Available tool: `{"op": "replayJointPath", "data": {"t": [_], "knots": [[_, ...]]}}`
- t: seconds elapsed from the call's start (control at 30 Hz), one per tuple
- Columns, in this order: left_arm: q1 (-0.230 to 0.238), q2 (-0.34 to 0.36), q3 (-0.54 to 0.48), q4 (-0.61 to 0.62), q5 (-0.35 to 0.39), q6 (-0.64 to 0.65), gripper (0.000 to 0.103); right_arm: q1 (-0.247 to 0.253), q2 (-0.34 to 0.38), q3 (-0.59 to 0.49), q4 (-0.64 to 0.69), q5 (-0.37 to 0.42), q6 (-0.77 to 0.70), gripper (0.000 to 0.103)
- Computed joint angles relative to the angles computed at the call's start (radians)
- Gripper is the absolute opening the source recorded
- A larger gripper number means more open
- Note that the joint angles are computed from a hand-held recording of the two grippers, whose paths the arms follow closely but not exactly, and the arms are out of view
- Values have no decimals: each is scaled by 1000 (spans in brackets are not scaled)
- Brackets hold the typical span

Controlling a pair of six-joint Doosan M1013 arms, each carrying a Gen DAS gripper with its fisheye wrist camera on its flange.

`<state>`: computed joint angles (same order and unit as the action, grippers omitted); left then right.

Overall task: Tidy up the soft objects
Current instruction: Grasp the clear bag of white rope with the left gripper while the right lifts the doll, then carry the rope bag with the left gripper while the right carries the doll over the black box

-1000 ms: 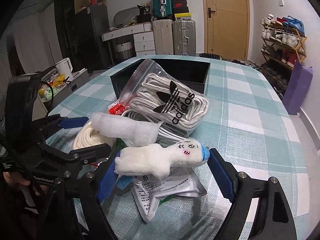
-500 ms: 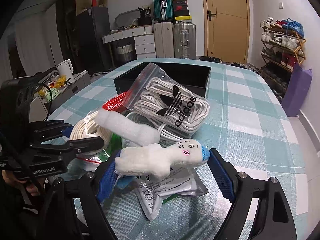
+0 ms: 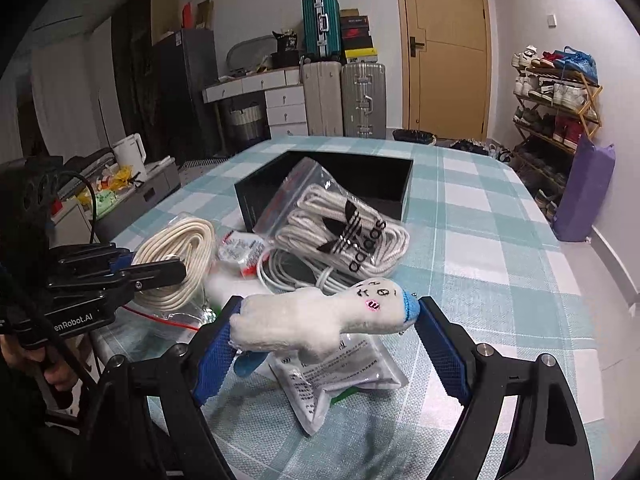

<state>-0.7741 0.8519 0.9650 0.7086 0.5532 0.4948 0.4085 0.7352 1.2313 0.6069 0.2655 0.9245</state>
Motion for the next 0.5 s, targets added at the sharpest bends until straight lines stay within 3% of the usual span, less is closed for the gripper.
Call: {"op": "replayJointPath", "data": {"t": [0.23,0.43,0.5], "knots": [[2,-15,8,65,-12,-63,15,0,-19,12,162,-46,-139,86],[11,-17,-9,105,-8,-94,15,-10,-36,13,466,-58,-413,86],[14,-15,-21,122,0,-106,15,-13,-39,5,509,-58,-458,86]]}}
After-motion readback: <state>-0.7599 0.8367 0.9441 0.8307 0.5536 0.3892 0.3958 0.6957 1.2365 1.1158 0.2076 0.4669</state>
